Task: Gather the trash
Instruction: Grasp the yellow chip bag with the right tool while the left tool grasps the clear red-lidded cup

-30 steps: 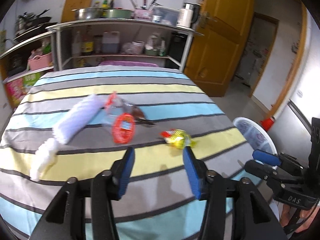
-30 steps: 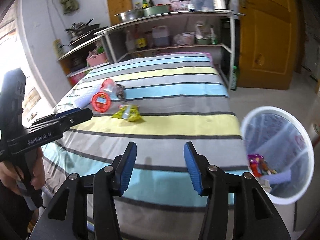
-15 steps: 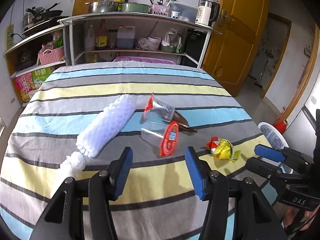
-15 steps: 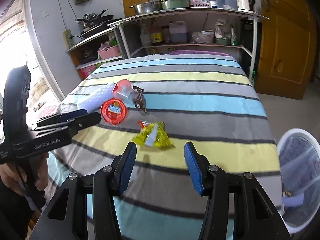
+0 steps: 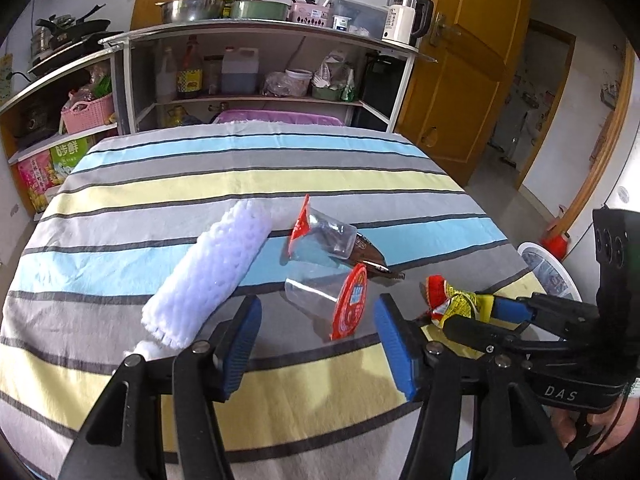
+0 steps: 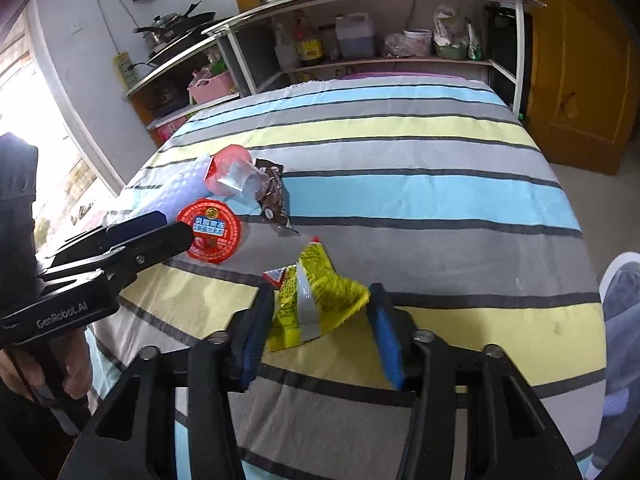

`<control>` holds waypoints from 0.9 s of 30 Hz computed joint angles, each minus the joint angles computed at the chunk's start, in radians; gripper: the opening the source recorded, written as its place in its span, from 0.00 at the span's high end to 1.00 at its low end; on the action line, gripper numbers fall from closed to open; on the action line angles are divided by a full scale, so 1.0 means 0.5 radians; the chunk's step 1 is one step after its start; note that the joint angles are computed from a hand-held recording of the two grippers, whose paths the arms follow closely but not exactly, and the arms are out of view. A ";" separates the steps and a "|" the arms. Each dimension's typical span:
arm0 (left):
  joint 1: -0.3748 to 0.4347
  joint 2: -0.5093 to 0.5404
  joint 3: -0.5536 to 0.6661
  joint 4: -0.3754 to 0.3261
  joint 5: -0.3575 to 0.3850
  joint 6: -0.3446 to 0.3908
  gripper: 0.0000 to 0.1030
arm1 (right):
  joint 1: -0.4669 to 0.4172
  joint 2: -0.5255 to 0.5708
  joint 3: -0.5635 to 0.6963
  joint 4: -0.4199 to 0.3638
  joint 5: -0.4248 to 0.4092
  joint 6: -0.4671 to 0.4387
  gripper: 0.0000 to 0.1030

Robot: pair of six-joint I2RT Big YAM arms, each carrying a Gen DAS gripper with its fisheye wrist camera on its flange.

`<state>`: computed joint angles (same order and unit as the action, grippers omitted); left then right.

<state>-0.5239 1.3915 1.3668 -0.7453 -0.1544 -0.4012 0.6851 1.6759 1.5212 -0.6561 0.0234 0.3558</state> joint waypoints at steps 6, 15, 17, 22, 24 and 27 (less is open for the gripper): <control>0.022 0.072 0.068 0.003 0.068 0.019 0.39 | -0.017 -0.040 -0.057 0.045 -0.038 0.003 0.77; 0.038 0.162 0.134 -0.038 0.122 0.056 0.39 | -0.034 -0.055 -0.084 0.085 -0.072 0.013 0.86; 0.041 0.163 0.132 -0.035 0.152 0.056 0.47 | -0.038 -0.058 -0.088 0.089 -0.075 0.019 0.89; 0.052 0.137 0.102 0.009 0.166 0.037 0.49 | -0.041 -0.071 -0.102 0.106 -0.078 0.033 0.92; 0.049 0.120 0.085 0.027 0.148 0.031 0.49 | -0.043 -0.086 -0.117 0.116 -0.074 0.047 0.92; 0.044 0.088 0.055 0.051 0.124 0.013 0.49 | -0.057 -0.129 -0.166 0.163 -0.085 0.122 0.92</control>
<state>-0.5021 1.4354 1.3943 -0.7199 -0.0923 -0.3949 0.6563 1.6113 1.4383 -0.5747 -0.0191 0.4167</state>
